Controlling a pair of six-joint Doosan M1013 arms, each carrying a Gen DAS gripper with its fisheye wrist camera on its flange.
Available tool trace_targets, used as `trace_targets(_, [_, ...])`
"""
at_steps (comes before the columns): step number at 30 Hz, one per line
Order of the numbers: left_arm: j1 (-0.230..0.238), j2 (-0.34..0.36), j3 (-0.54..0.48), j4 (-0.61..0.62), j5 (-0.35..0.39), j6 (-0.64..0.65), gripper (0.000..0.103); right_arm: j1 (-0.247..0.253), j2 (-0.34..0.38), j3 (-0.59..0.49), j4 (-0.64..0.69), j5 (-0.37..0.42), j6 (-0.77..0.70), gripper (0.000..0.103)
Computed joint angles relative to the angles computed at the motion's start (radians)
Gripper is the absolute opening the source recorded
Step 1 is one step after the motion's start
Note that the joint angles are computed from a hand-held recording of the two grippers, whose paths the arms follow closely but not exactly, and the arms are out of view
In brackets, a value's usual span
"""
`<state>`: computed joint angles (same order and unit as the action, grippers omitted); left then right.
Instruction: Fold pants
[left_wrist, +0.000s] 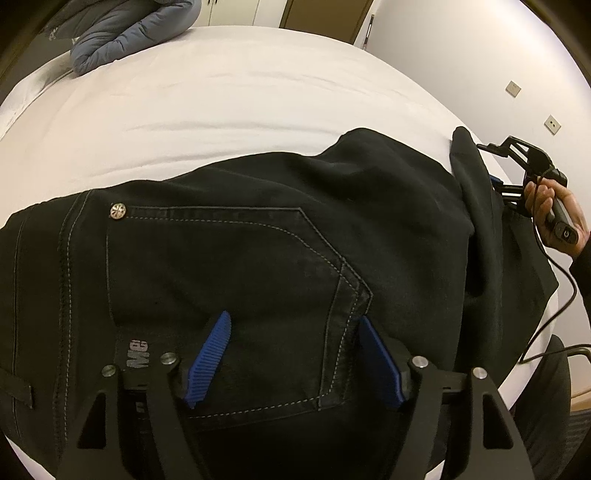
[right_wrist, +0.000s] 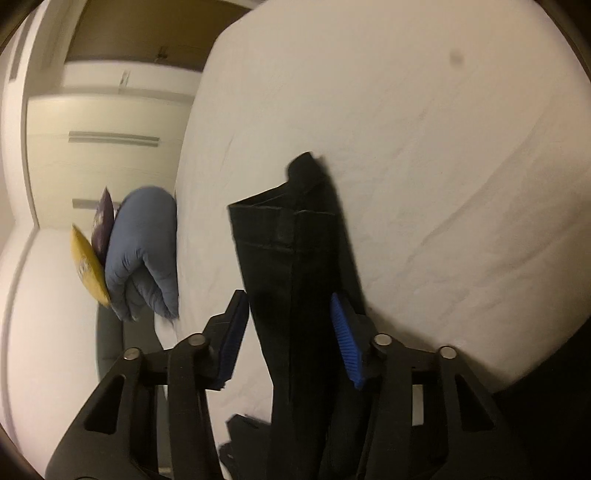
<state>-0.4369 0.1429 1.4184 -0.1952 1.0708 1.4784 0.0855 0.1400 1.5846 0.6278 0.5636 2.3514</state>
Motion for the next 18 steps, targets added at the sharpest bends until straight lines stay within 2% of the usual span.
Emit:
trace_targets(7, [-0.004, 0.003, 0.000, -0.002, -0.009, -0.007, 0.076, 0.011, -0.015, 0.027, 0.005, -0.043, 0.055, 0.041])
trace_targets(10, [-0.007, 0.005, -0.001, -0.002, -0.013, -0.010, 0.078, 0.009, -0.010, 0.045, 0.145, -0.049, -0.078, 0.041])
trace_targets(12, [-0.011, 0.007, -0.004, 0.006, -0.012, -0.018, 0.078, 0.011, -0.002, 0.049, 0.185, -0.047, -0.105, 0.041])
trace_targets(14, [-0.012, 0.008, -0.005, 0.006, -0.013, -0.021, 0.078, 0.012, 0.003, 0.059, 0.249, -0.080, -0.144, 0.041])
trace_targets(18, [-0.009, 0.009, -0.004, -0.003, -0.014, -0.012, 0.078, 0.007, 0.004, 0.098, 0.481, -0.180, -0.318, 0.039])
